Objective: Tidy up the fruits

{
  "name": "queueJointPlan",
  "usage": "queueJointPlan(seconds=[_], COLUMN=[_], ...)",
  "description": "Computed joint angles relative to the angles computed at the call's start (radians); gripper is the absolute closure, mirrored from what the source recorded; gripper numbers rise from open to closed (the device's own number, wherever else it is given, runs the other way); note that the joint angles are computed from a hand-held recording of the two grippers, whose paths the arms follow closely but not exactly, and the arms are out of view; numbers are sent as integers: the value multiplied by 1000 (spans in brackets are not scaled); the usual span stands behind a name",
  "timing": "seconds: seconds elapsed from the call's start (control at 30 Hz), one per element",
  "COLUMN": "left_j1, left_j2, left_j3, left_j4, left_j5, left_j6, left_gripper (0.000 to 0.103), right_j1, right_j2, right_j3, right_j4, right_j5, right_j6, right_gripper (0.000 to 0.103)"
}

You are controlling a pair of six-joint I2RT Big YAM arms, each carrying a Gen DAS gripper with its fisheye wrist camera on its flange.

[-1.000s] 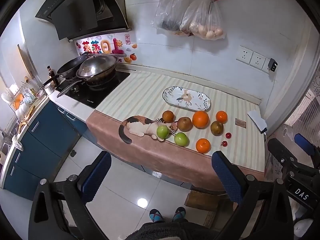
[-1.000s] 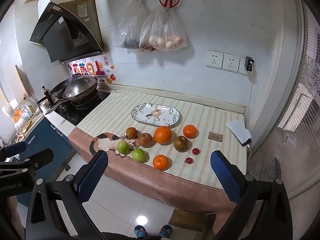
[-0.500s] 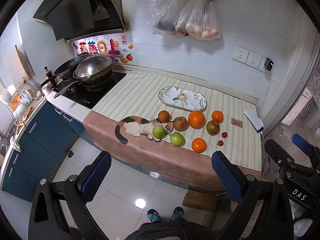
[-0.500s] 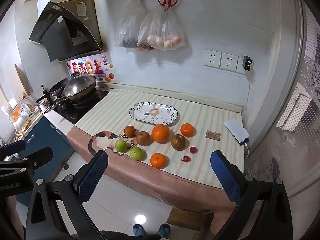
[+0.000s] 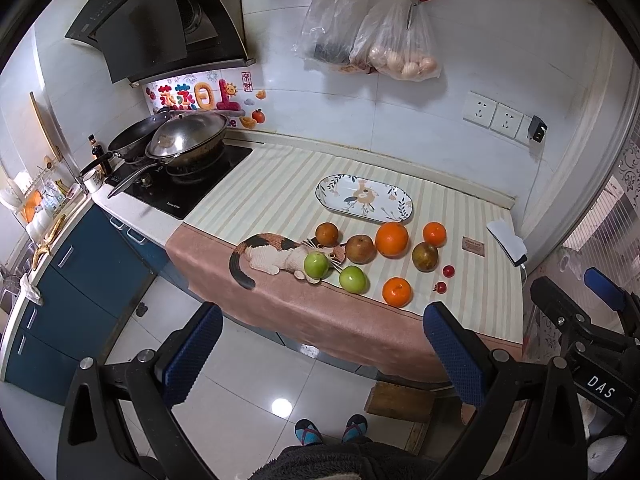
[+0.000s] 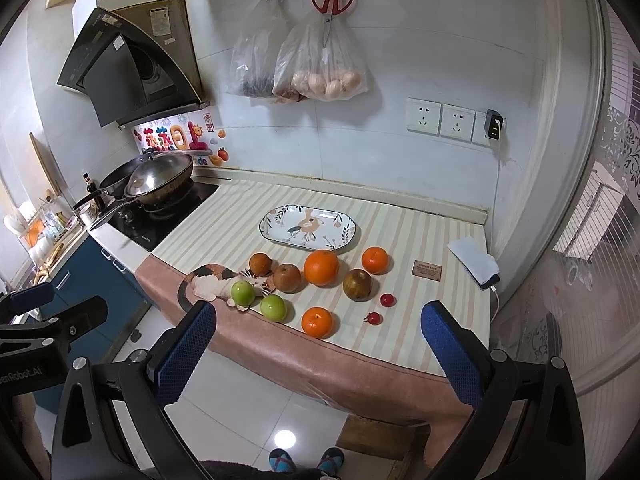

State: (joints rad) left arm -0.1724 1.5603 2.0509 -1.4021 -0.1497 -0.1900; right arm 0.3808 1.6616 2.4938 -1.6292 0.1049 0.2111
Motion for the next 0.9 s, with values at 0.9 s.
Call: queueJointPlan(seconds=[0.9], left_j1=[-10], left_j2=[10], left_j3=[16], left_j4=[-10], left_j5=[0], left_j6=[-5], left_gripper=[0], right_j1=[-13], right_j2=[28], right_j3=[55], right_j4=[-25], right_j5=[-5], right_j6=[-9], right_gripper=[0])
